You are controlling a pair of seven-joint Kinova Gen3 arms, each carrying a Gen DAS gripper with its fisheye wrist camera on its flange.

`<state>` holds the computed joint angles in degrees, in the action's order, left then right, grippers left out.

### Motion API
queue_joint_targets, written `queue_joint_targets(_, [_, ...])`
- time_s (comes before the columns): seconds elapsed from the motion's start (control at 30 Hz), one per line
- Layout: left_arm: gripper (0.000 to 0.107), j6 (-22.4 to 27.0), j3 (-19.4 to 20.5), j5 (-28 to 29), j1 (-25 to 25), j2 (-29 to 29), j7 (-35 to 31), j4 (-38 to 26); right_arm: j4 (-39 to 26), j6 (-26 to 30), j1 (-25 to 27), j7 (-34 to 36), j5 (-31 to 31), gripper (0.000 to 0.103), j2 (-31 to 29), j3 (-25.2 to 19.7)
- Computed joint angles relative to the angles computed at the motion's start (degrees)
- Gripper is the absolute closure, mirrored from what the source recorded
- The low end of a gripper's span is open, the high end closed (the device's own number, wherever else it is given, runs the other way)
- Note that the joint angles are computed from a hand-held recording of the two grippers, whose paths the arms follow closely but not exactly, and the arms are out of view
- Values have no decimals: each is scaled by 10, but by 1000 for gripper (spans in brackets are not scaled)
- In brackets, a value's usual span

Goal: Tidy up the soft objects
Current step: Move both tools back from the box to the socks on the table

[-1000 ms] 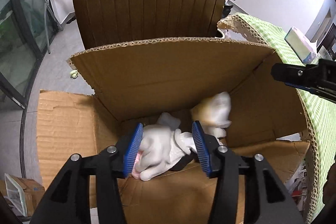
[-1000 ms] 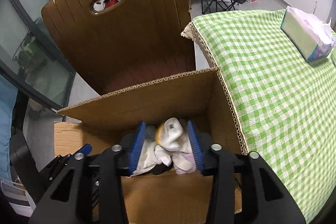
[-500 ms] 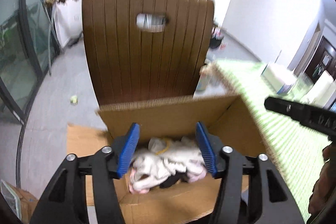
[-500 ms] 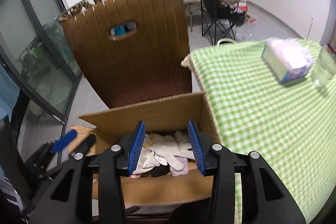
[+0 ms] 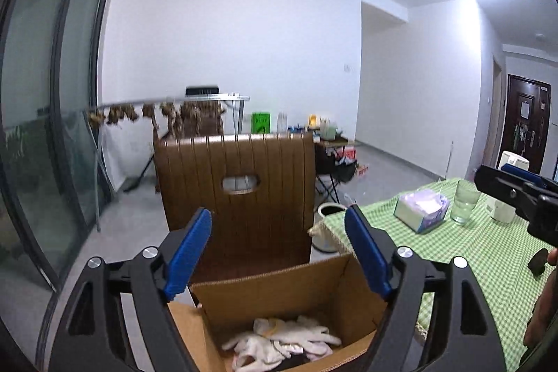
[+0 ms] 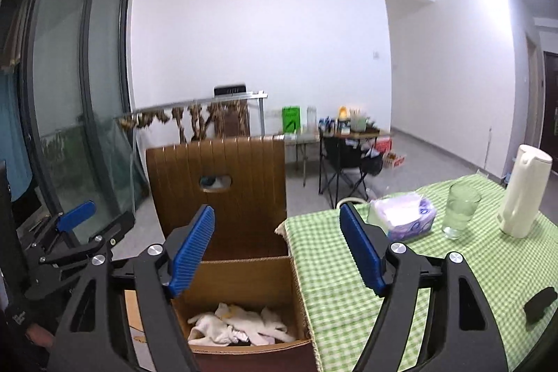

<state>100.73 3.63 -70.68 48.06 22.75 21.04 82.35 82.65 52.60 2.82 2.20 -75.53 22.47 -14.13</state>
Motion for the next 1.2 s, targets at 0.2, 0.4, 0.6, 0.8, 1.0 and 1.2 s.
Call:
queue_joint_targets(0.2, [20,-2,0,-18,12,9,-14,-13,40,-16,12,59,-52,17,-6,5])
queue_joint_targets(0.4, [17,-12,-5,-29,17,15,-10,-10,49,-34,4,57,-63,15,-5,18])
queue_joint_targets(0.6, [17,-56,-9,-14,1,28,-29,-22,36,-63,2,23,-45,15,8,23])
queue_joint_targets(0.8, [17,-152,-50,-1,0,52,-69,-52,31,-105,27,9,-28,15,17,23])
queue_joint_targets(1.0, [17,-289,-15,-17,-44,101,-135,-119,33,-176,72,-29,0,15,15,41])
queue_joint_targets(1.2, [17,-429,139,-75,-137,171,-219,-213,86,-290,137,-50,-1,15,-13,61])
